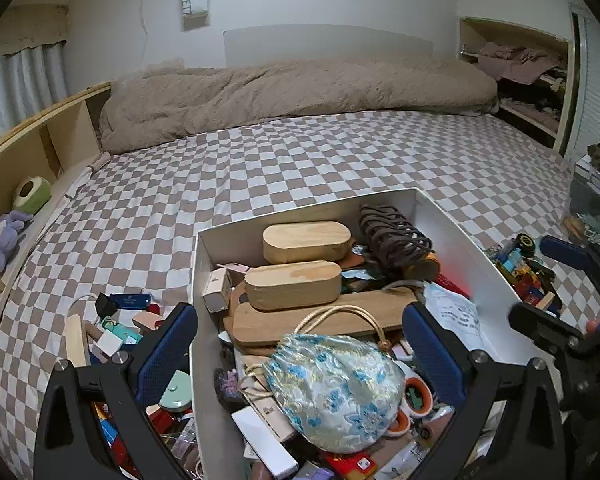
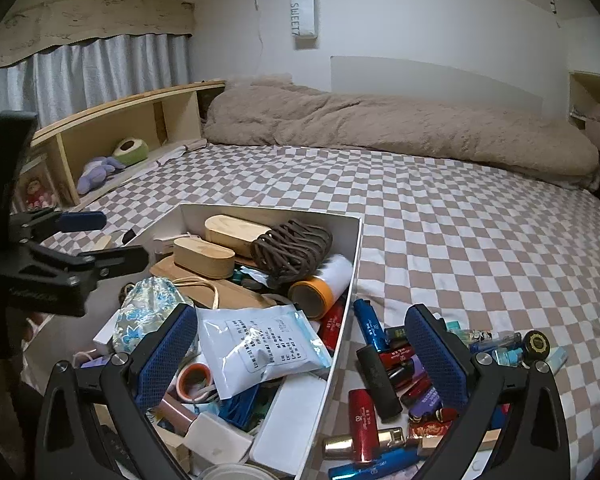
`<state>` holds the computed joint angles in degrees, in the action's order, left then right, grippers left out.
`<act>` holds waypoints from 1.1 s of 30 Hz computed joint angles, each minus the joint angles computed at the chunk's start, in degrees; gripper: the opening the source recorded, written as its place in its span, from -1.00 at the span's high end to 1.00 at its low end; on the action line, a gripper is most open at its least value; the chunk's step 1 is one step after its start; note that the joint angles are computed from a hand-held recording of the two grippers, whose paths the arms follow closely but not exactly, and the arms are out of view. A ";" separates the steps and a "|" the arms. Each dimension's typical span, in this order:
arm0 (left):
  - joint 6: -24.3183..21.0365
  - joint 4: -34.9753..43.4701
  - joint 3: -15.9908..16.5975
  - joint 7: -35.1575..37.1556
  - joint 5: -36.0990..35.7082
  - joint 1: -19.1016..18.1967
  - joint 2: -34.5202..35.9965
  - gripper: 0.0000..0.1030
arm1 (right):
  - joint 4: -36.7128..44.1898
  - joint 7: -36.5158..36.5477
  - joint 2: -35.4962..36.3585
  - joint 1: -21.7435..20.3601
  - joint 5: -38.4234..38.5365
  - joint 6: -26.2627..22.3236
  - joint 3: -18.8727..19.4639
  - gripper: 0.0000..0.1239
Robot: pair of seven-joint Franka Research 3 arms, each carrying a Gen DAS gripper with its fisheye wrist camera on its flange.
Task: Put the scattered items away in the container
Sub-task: 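Withdraw both open grippers up and away from the box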
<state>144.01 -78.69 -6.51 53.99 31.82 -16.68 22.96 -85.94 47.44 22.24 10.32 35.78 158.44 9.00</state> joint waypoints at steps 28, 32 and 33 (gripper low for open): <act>12.49 -14.09 -1.20 1.04 -0.83 4.06 -6.69 -1.00 | 0.80 4.66 1.27 0.22 -3.07 0.76 -0.30 -0.66; 12.82 -14.24 -0.99 0.66 -1.82 4.15 -6.66 -1.00 | 0.78 4.49 1.32 0.14 -2.75 0.62 -0.24 -0.66; 13.07 -14.33 -0.88 0.36 -1.85 4.13 -6.69 -1.00 | 0.80 4.47 1.34 0.14 -2.74 0.61 -0.25 -0.66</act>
<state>157.08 -93.02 -7.40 54.35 29.97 -12.55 16.27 -85.15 51.91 23.58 10.47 33.03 159.05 8.75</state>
